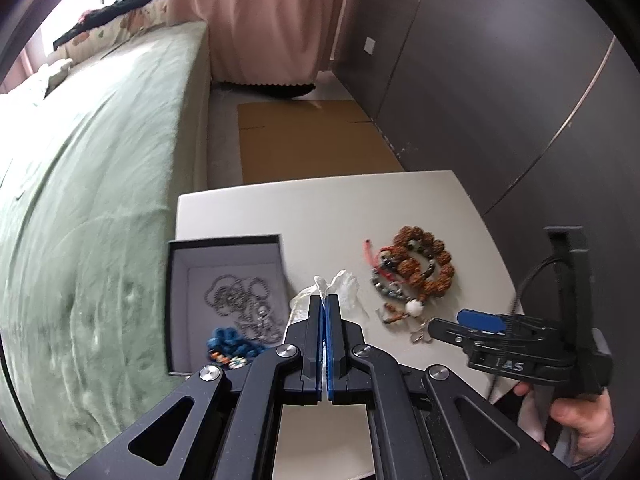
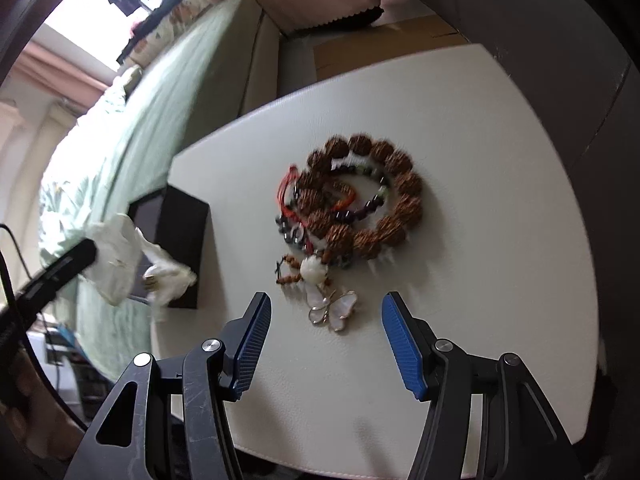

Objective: Organize jewelry
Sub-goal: 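Place the white cloth into the box with the left gripper while the right grasps the butterfly brooch, then lower the butterfly brooch into the black box and open the right gripper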

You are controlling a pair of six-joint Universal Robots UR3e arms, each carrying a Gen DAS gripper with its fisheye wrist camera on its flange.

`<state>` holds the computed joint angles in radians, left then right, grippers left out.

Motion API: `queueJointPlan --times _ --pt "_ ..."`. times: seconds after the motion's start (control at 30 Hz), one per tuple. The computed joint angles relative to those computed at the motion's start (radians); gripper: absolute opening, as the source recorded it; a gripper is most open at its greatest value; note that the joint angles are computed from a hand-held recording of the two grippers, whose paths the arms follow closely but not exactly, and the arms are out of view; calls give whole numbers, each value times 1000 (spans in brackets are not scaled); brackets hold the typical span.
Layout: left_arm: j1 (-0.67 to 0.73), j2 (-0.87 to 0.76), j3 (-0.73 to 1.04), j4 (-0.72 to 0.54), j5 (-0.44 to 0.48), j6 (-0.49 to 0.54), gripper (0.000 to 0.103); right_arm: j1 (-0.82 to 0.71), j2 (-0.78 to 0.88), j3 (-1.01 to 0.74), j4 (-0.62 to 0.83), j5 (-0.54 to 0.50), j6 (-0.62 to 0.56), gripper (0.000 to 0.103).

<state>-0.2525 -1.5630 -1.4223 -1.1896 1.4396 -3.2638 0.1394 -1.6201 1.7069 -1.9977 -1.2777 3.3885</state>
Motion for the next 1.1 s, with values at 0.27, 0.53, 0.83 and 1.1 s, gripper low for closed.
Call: queueJointPlan --times 0.27,0.53,0.83,1.1 --pt "90 109 -67 15 -55 51 0 152 144 -102 5 -199 89 59" --pt "196 196 -133 13 -150 85 0 304 287 -283 98 -428 133 50" --pt "358 294 -224 -2 -285 161 0 306 254 -332 169 -396 123 41" --pt "516 381 -242 -111 -436 256 0 367 303 -763 468 -442 119 41"
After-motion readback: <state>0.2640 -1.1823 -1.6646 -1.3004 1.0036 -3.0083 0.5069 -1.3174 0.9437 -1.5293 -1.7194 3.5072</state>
